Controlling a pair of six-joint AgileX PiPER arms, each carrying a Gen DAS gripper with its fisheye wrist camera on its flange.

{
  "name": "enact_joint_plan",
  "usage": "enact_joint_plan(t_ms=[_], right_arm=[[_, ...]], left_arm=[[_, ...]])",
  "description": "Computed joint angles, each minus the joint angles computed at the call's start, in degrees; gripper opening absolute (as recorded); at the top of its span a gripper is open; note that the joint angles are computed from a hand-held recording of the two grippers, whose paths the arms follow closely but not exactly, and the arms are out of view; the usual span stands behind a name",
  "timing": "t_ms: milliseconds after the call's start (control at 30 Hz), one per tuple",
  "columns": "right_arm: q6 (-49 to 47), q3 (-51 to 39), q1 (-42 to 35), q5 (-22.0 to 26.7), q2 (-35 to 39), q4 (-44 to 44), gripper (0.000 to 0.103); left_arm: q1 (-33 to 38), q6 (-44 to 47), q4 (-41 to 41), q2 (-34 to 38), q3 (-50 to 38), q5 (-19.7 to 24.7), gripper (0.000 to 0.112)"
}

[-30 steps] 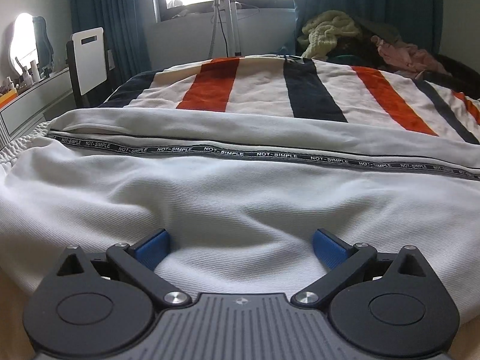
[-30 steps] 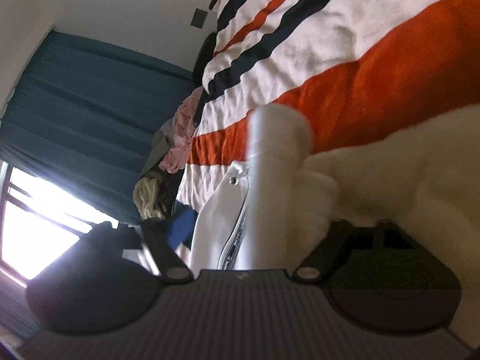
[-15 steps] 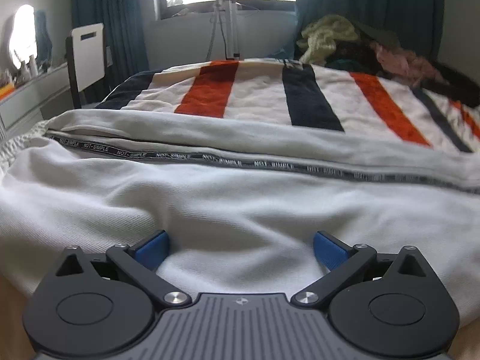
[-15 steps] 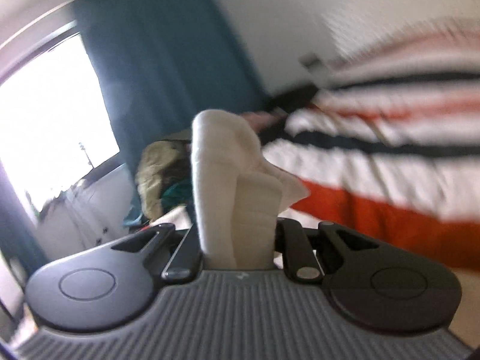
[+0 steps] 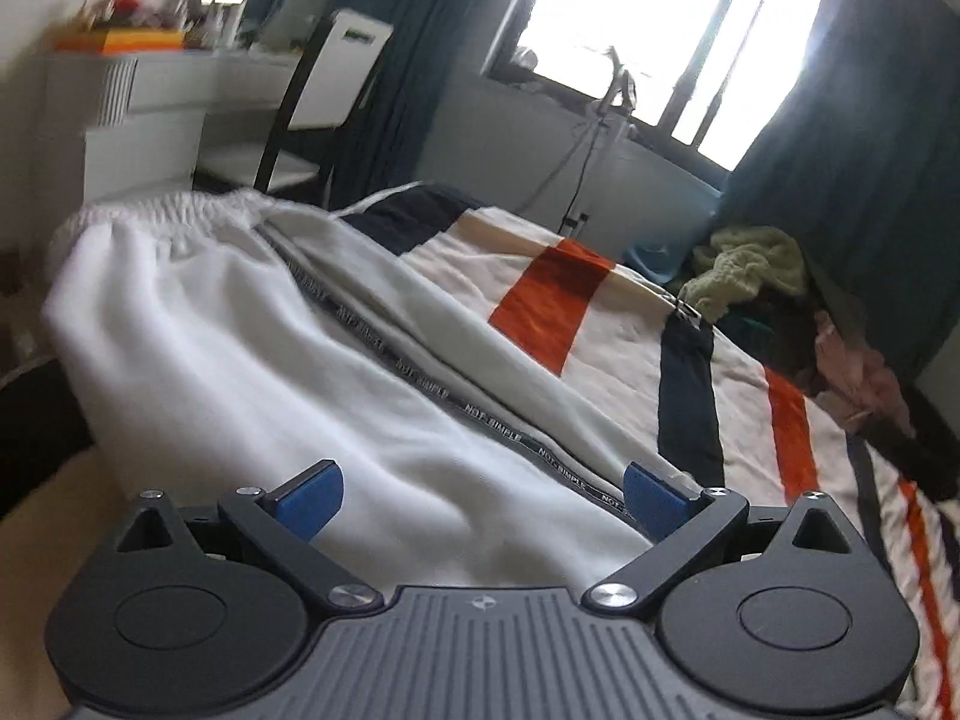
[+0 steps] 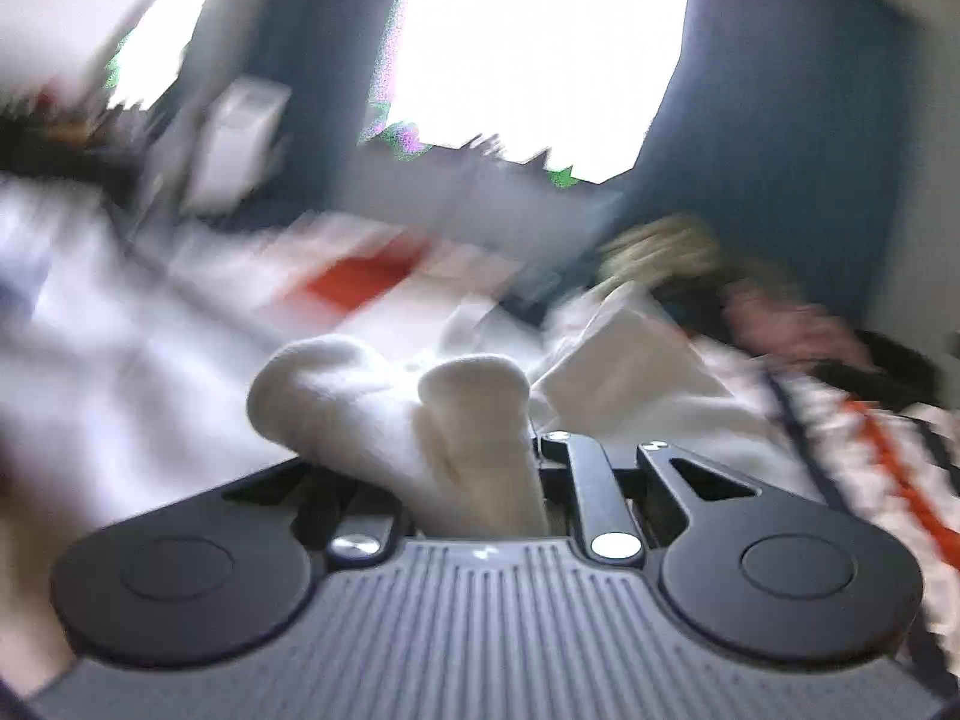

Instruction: Fold clothes

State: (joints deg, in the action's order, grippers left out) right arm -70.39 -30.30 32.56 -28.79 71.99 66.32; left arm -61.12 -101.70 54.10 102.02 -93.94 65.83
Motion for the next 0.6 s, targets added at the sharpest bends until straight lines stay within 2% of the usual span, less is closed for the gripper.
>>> enact_joint_plan(t_ms=[67, 167, 267, 400, 467, 500, 533, 567, 600], right_arm=[[-0.75, 0.86, 3.08, -4.36, 2.91, 0.02, 0.014], [2.55, 0.36, 3.18, -4.32, 0.63, 0.85, 0.014], [6.9, -0.53, 6.74, -8.16, -0.45, -2.78, 0.014], [12.01, -1.56, 7.87, -2.7, 0.71, -5.98, 0.017], [11.11, -1.52, 7.45, 0.26, 1.42, -5.05, 0.022], [12.03, -1.34, 6.41, 2.91, 0.71, -5.97, 0.033], [13.93, -1.63, 4.17, 7.01, -0.22, -7.89, 0.05], [14.47, -2.3, 1.97, 11.73, -1.61, -7.51, 0.061], [14.26, -3.08, -0.29, 16.57, -2.94, -6.12, 0.08]], left_arm=[[0.14, 0.05, 0.26, -0.12, -0.03, -0.12, 0.101], [0.1, -0.71, 1.96, -0.47, 0.37, -0.76, 0.101], [-0.44, -3.12, 4.14, -1.01, 1.36, -0.27, 0.101], [-0.7, -4.69, 5.94, -0.97, 1.82, 1.47, 0.101], [-0.26, -4.72, 5.27, -1.03, 2.2, 0.65, 0.101], [0.06, -4.68, 4.57, -1.06, 2.39, -0.13, 0.101], [0.42, -4.42, 3.8, -1.12, 2.63, -1.21, 0.101], [0.82, -3.93, 2.95, -1.21, 2.91, -2.56, 0.101], [1.09, -3.29, 2.22, -1.16, 3.04, -3.66, 0.101]])
